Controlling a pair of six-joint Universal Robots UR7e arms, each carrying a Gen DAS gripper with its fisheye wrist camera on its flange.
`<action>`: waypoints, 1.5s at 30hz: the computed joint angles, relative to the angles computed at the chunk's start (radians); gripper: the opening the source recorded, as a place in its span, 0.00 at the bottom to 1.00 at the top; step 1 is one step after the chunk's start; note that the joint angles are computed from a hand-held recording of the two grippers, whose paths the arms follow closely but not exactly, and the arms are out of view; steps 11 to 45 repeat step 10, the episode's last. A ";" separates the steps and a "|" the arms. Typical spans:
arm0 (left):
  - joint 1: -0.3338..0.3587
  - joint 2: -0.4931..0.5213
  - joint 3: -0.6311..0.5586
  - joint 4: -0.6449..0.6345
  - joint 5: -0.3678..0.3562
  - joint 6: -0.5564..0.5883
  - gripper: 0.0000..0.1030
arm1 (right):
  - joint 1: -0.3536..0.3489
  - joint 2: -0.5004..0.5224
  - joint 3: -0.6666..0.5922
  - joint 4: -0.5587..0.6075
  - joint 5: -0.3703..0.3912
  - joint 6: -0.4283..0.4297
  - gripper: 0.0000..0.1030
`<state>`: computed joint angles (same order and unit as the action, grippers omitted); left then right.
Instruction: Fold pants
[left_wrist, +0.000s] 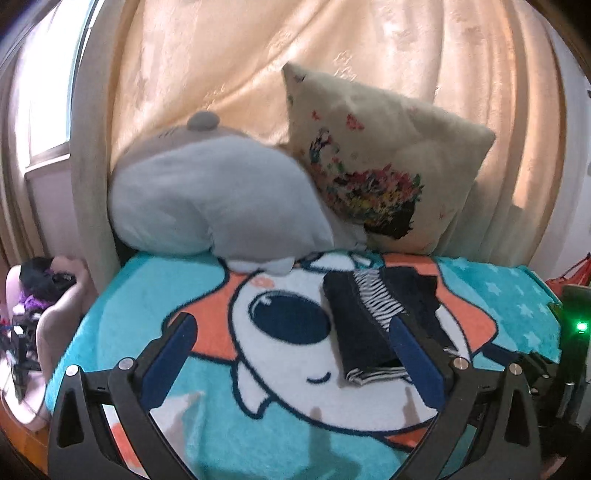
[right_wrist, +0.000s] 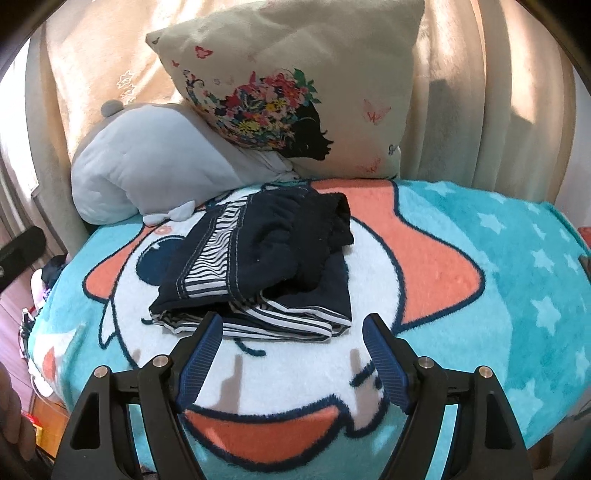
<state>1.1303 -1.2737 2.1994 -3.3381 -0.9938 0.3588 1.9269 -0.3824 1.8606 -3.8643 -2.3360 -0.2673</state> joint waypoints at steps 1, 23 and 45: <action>0.006 0.003 -0.004 0.013 -0.003 -0.009 1.00 | 0.004 0.004 -0.005 -0.003 -0.008 -0.010 0.80; 0.030 0.051 -0.045 0.135 0.077 -0.076 1.00 | 0.020 0.033 -0.063 0.046 -0.053 -0.045 0.82; 0.030 0.051 -0.045 0.135 0.077 -0.076 1.00 | 0.020 0.033 -0.063 0.046 -0.053 -0.045 0.82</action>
